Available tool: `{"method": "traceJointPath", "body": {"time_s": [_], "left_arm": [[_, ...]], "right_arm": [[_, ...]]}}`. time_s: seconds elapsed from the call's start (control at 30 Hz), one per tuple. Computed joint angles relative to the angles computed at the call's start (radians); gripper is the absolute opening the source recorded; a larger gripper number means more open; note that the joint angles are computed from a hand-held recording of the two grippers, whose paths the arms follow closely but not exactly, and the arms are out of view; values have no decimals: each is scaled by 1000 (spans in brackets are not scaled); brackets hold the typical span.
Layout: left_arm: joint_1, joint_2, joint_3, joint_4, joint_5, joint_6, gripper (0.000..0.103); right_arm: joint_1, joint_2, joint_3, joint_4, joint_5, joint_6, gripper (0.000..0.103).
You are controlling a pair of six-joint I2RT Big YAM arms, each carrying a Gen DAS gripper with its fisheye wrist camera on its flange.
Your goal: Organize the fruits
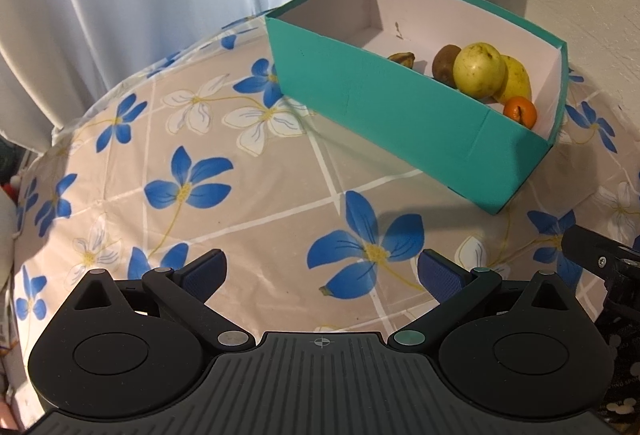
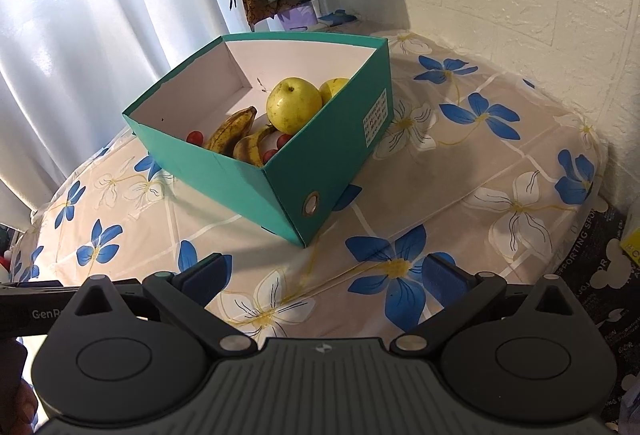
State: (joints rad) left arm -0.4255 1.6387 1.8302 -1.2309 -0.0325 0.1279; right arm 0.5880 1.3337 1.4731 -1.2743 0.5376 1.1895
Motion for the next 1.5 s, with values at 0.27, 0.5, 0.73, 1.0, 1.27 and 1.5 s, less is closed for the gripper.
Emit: {"method": "traceJointPath", "body": {"time_s": [0.27, 0.5, 0.73, 1.0, 1.27, 1.5], "left_arm": [[-10, 15, 10, 24, 0, 0, 103], [-9, 75, 107, -8, 72, -18, 103], [-38, 202, 329, -93, -1, 62, 103], [-45, 367, 597, -269, -12, 81, 103], [-43, 462, 720, -367, -37, 91, 103], [-44, 520, 808, -431, -22, 98, 103]], "right_arm": [[0, 12, 20, 5, 12, -50, 103], [-36, 58, 93, -47, -29, -121, 103], [-115, 188, 289, -233, -129, -247, 103], [-203, 302, 431, -303, -249, -343, 103], [-225, 345, 469, -329, -291, -383, 103], [-235, 364, 487, -350, -293, -415, 103]]}}
